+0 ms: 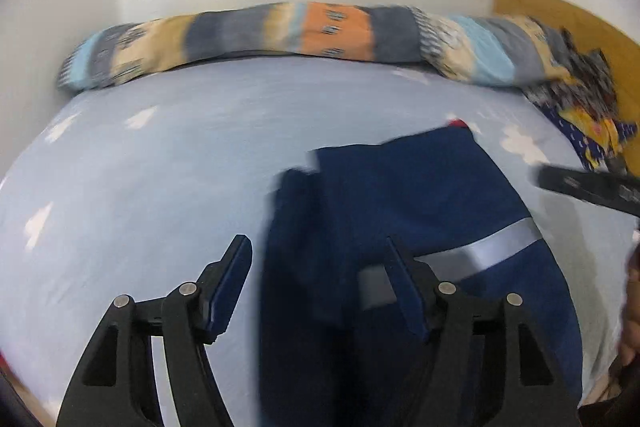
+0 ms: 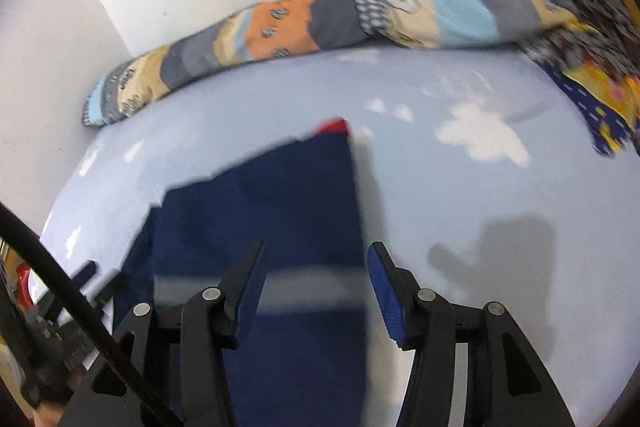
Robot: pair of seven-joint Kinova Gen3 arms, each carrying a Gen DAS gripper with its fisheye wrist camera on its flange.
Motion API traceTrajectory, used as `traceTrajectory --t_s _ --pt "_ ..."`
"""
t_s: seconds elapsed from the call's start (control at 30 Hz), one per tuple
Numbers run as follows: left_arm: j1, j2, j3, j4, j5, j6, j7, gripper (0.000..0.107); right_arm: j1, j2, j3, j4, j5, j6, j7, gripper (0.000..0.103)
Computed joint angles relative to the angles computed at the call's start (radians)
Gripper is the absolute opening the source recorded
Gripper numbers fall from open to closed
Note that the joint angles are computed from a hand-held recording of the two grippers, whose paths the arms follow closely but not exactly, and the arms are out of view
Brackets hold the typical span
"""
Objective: Fold large clothes
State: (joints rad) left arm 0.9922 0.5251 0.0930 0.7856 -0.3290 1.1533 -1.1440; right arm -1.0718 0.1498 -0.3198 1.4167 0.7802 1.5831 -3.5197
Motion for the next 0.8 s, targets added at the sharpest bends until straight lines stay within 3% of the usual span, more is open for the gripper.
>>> traceTrajectory --t_s 0.1,0.17,0.27,0.33,0.43,0.67,0.73,0.8 --pt "0.06 0.132 -0.044 -0.139 -0.066 0.093 -0.026 0.067 0.127 0.027 -0.001 0.029 -0.056 -0.122 0.088 0.057" --pt "0.084 0.192 -0.08 -0.213 -0.088 0.156 -0.052 0.082 0.202 0.057 0.011 0.038 -0.126 -0.189 0.151 0.058" --pt "0.119 0.192 -0.127 -0.197 -0.107 0.159 -0.034 0.084 0.211 0.06 0.039 0.066 -0.154 -0.211 0.184 0.068" --pt "0.136 0.142 -0.138 -0.115 -0.132 0.095 -0.006 0.082 0.199 0.026 0.063 0.086 -0.17 -0.24 0.156 0.068" --pt "0.152 0.037 -0.147 0.024 -0.148 0.005 0.037 0.082 0.174 -0.019 0.026 0.081 -0.155 -0.196 0.108 0.067" --pt "0.196 -0.208 -0.068 0.348 -0.281 -0.052 0.206 0.082 -0.051 0.014 -0.042 -0.048 -0.071 0.003 0.028 0.067" --pt "0.196 -0.269 -0.044 0.441 -0.267 -0.055 0.273 0.082 -0.126 0.034 -0.032 -0.063 -0.063 0.026 -0.011 0.058" --pt "0.195 -0.325 -0.021 0.533 -0.25 -0.073 0.329 0.082 -0.196 0.067 -0.051 -0.091 -0.047 0.054 -0.063 0.027"
